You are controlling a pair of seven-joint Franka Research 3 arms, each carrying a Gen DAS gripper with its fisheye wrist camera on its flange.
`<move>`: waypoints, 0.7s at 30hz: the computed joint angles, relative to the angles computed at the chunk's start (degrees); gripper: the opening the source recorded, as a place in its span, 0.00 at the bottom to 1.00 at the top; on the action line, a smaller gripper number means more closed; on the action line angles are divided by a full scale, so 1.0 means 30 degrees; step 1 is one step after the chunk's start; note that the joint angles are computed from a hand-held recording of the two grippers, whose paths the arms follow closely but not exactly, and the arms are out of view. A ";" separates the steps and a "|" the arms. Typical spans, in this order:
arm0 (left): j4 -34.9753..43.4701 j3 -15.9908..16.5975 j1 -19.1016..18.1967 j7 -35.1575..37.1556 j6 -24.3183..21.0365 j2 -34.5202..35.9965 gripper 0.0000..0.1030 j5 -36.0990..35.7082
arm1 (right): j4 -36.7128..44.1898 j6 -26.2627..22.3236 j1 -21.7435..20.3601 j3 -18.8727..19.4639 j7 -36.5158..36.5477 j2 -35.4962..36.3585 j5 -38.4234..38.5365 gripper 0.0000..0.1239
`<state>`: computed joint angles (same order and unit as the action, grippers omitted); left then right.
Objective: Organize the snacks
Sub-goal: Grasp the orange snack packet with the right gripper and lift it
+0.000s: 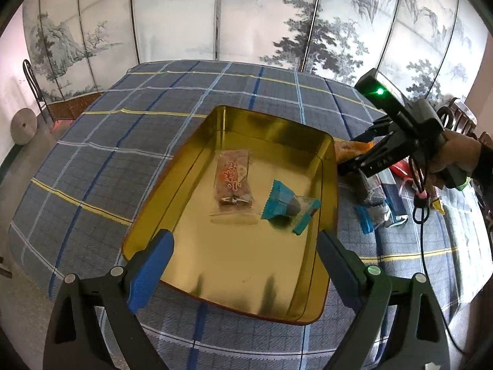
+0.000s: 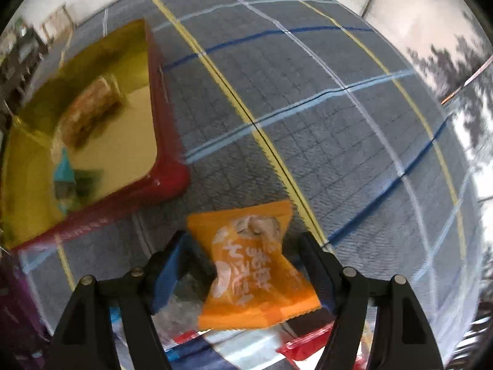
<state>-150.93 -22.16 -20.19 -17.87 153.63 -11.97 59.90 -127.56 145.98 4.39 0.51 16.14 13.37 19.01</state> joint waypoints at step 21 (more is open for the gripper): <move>0.2556 0.0043 -0.1051 0.3223 0.1361 0.2184 0.89 -0.0301 | -0.6754 0.0363 -0.4419 -0.4402 -1.0821 -0.6986 1.7137 0.38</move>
